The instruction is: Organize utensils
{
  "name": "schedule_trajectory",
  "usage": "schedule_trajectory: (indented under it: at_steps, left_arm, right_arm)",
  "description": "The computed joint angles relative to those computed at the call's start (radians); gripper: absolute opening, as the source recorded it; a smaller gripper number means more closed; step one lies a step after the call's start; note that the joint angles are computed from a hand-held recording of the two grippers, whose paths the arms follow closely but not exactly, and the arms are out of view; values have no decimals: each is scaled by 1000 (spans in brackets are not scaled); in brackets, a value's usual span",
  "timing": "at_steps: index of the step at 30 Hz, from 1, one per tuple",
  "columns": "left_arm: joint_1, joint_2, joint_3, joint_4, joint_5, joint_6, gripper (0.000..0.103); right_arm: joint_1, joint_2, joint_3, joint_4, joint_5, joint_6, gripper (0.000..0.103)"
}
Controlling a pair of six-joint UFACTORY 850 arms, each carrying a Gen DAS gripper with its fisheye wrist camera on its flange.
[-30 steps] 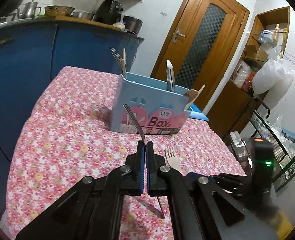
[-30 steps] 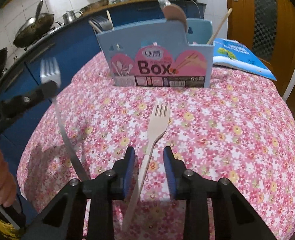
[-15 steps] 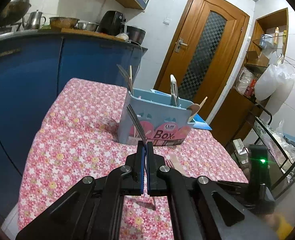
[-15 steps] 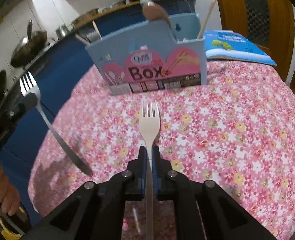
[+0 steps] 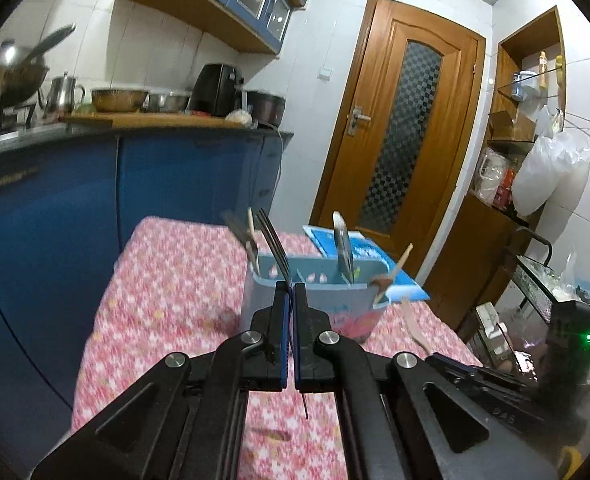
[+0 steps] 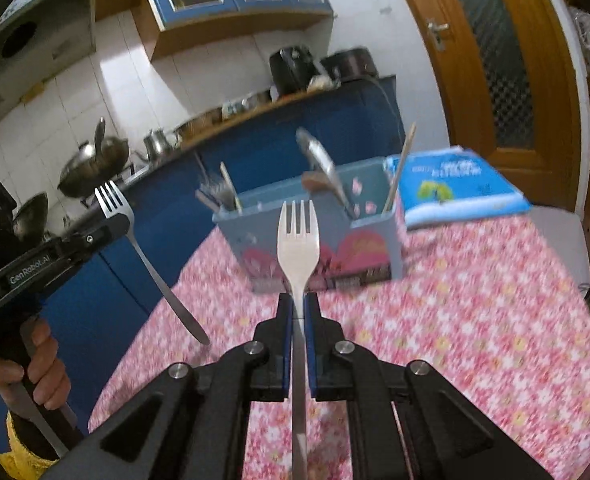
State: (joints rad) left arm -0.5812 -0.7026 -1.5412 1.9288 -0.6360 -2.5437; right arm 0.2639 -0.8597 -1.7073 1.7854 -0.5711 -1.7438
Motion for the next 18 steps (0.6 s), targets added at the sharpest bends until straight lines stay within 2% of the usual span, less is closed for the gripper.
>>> schedule_trajectory:
  at_steps: [7, 18]
  left_arm:
    - [21, -29, -100, -20, -22, 97, 0]
    - [70, -121, -295, -90, -25, 222, 0]
  right_arm:
    - [-16, -17, -53, 88, -17, -50, 7]
    - [-29, -82, -162, 111, -10, -44, 7]
